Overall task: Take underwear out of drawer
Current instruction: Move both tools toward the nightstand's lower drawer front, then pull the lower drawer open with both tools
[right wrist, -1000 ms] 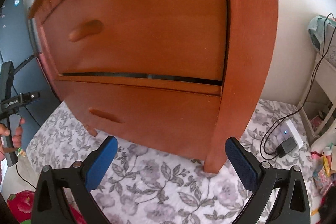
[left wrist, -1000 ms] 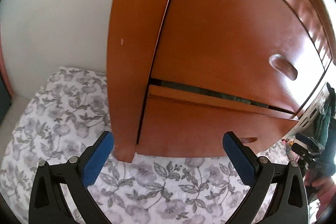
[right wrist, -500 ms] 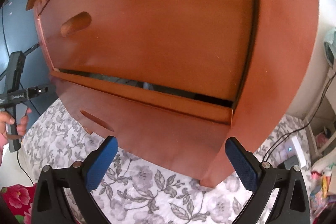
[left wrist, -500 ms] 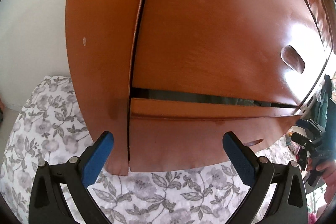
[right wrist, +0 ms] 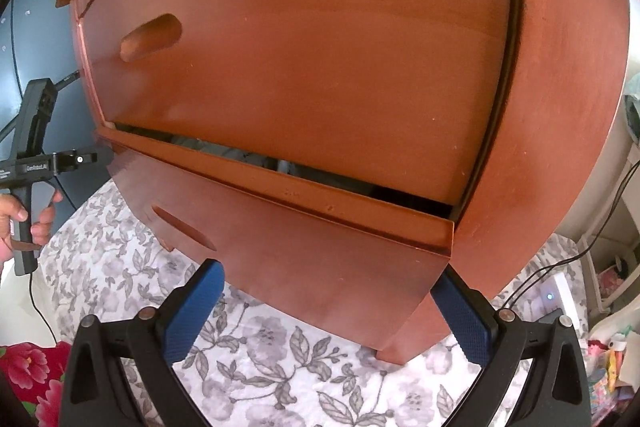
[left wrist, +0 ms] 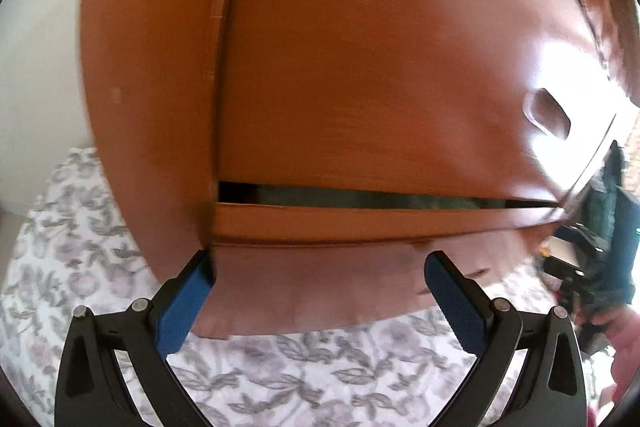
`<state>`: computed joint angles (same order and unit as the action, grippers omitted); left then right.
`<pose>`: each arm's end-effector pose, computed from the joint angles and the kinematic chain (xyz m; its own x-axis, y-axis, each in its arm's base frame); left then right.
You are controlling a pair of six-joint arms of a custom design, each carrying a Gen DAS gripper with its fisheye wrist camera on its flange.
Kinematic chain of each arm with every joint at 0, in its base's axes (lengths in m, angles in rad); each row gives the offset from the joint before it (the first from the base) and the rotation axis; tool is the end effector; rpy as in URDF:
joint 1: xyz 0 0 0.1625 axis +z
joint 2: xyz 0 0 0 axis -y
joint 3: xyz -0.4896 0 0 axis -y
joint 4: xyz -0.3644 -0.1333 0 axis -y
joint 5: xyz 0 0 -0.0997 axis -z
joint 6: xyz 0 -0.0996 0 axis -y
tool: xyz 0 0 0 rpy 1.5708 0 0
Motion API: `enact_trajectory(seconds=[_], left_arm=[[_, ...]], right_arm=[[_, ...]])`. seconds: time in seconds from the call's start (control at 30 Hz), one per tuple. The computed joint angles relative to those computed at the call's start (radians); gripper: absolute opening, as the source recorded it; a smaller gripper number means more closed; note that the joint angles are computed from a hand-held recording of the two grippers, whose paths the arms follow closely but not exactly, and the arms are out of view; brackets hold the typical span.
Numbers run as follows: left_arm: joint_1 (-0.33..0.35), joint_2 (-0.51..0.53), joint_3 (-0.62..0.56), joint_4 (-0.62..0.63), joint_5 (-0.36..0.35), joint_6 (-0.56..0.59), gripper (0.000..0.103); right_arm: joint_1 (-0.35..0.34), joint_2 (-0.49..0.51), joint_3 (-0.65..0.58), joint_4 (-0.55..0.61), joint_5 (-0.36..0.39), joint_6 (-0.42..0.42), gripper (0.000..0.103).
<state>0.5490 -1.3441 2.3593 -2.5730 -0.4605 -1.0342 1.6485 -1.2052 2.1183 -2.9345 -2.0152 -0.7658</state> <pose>-0.2263 -0.3993 0.2844 -0.8466 -0.2516 -0.4691 0.2453 0.5978 -0.7632 0.1311 -0.5181 0.2938 -0.6109 -0.5380 0.5808 -0.6843 0.7277 -0.0457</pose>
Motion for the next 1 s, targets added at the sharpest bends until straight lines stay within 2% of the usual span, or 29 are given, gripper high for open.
enact_trajectory(seconds=[0.1,0.27,0.37,0.63,0.9,1.0], left_arm=[[0.002,0.000,-0.033,0.117,0.000,-0.023,0.103],[0.000,-0.008,-0.018,0.071,-0.001,0.004,0.103],[-0.006,-0.012,-0.021,0.106,0.003,-0.018,0.103],[-0.035,-0.015,-0.028,0.189,0.004,-0.117,0.103],[-0.106,-0.034,-0.002,0.325,-0.008,-0.276,0.103],[-0.145,-0.042,-0.001,0.417,-0.024,-0.359,0.103]], right_arm=[[-0.004,-0.005,-0.003,0.010,0.010,-0.006,0.103],[-0.004,-0.005,0.000,0.007,0.014,-0.006,0.103],[-0.001,-0.004,0.004,-0.001,0.006,-0.017,0.103],[-0.002,-0.021,0.020,-0.004,0.019,-0.001,0.103],[0.015,-0.068,0.065,0.015,0.003,-0.007,0.103],[0.021,-0.094,0.091,0.023,0.001,0.005,0.103]])
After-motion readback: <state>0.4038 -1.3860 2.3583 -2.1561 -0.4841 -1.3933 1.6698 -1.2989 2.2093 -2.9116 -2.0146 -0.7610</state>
